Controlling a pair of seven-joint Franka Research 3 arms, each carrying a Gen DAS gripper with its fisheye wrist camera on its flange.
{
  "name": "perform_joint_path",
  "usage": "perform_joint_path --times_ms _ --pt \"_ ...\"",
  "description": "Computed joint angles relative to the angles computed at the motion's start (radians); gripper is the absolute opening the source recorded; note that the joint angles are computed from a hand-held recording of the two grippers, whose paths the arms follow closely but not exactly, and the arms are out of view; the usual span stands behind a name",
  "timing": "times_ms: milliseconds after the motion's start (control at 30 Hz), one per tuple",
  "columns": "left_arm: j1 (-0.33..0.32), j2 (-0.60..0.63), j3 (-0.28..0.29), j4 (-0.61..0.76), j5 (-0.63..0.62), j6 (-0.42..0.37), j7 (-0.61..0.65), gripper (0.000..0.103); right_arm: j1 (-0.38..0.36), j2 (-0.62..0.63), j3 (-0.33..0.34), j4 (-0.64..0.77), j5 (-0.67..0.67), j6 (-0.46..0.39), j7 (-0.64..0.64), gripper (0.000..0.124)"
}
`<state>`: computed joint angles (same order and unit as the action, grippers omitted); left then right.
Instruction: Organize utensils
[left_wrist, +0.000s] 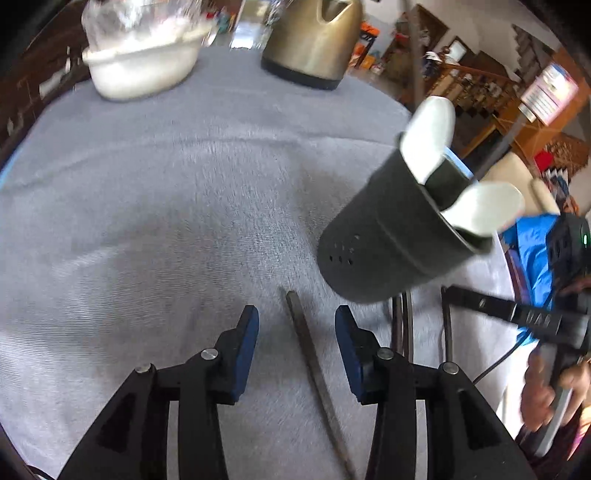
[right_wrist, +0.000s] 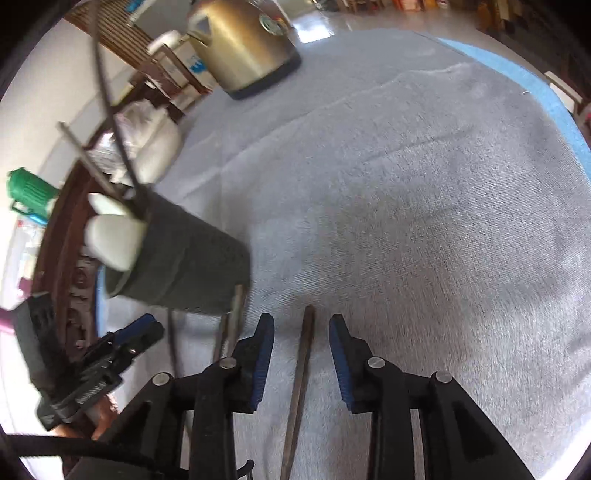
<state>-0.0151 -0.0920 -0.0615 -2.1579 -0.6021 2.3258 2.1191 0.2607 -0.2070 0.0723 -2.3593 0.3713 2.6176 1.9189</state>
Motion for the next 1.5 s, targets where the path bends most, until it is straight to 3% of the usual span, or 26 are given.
perform_joint_path --times_ms 200,300,367,433,667,1133,1200,1500 --pt "0.0 0.051 -0.024 0.048 0.067 0.001 -0.087 0.039 -0.022 0.041 0.04 0.044 -0.178 -0.041 0.132 0.022" --pt "-0.011 0.073 -0.046 0.065 0.144 0.026 -0.135 0.028 -0.02 0.075 0.061 0.08 -0.297 -0.057 0.207 0.011" --pt "-0.017 0.086 -0.053 0.076 0.15 0.019 -0.144 0.013 -0.009 0.082 0.06 0.087 -0.338 -0.053 0.227 0.009" --pt "-0.024 0.083 -0.063 0.063 0.163 0.044 -0.153 0.011 0.001 0.08 0.057 0.078 -0.355 -0.033 0.237 0.008" --pt "-0.04 -0.027 -0.038 -0.04 0.09 0.095 -0.093 0.009 0.025 -0.039 0.032 -0.057 -0.23 0.141 0.132 0.006" --pt "-0.156 -0.318 0.085 -0.149 -0.022 0.171 0.05 0.006 -0.026 -0.309 0.096 -0.186 -0.2 0.302 0.097 0.006" --pt "-0.176 -0.358 0.105 -0.165 -0.029 0.185 0.065 0.006 -0.022 -0.335 0.1 -0.201 -0.186 0.362 0.085 0.006" --pt "-0.252 -0.441 0.162 -0.17 -0.043 0.256 0.076 0.006 -0.12 -0.416 0.22 -0.229 -0.172 0.554 0.109 0.006"
